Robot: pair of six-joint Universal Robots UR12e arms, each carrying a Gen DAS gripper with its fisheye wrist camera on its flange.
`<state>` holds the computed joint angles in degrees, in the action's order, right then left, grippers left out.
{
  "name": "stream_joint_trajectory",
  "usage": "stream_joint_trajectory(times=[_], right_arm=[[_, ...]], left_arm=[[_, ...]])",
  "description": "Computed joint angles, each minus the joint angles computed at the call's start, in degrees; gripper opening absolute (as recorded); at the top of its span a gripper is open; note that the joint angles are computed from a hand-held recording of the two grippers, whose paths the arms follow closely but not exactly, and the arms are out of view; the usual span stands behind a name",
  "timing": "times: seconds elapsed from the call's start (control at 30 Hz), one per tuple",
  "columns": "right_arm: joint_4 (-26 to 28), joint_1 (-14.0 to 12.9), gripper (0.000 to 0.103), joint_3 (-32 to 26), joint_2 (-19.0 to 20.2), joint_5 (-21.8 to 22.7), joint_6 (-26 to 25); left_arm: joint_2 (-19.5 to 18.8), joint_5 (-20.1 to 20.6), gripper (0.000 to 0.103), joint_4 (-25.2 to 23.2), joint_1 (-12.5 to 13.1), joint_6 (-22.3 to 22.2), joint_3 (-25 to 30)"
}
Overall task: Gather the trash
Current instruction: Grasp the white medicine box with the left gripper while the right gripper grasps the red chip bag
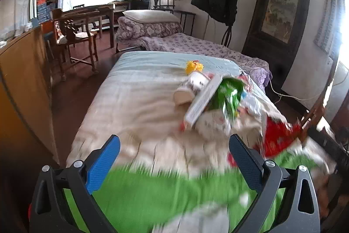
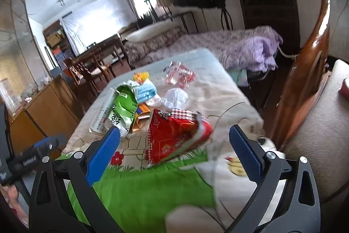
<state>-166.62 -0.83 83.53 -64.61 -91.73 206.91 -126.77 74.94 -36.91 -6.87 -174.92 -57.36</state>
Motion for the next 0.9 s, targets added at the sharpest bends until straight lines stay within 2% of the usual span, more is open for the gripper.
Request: stream_joint_trajectory(times=[0.13,0.3,0.37,0.5,0.57,0.6,0.63,0.73,0.8,0.9], right_arm=[[5.2,0.0,0.096,-3.3,1.9,1.9,2.4],[7.2,-0.5,0.096,-4.5,2.9,4.6,4.7],[6.9,-0.6,0.096,-4.3,2.8,5.4,5.0],[4.9,-1.1,0.096,-3.2,2.4,6.8,5.7],[4.7,-1.3,0.096,-3.0,2.3,7.5,6.3],[4.8,-1.3,0.096,-3.0,2.3,7.7,6.3],[4.7,-1.3,0.096,-2.9,2.2,7.8,6.3],[4.2,-1.5,0.096,-2.8,2.2,8.1,6.5],[3.9,-1.5,0.096,-2.7,2.2,8.3,6.7],[3.4,-1.6,0.096,-2.6,2.2,8.6,6.8]], left_arm=[[-4.7,0.0,0.097,-6.0,-1.0,1.1,8.4],[-11.1,2.6,0.097,-15.8,-2.6,5.2,19.7],[-13.1,3.2,0.098,-17.9,-2.7,4.7,23.1],[-14.9,1.2,0.098,-19.8,-2.1,1.9,26.1],[-15.4,2.8,0.089,-21.0,-2.3,1.8,27.1],[-15.9,3.7,0.079,-22.1,-2.3,2.0,28.0],[-16.4,4.4,0.074,-23.2,-2.3,1.7,29.2],[-16.7,7.0,0.073,-23.7,-1.6,-4.3,29.9],[-17.3,4.6,0.072,-25.7,-0.5,-9.6,31.3],[-18.0,1.0,0.074,-29.1,0.3,-10.2,32.8]])
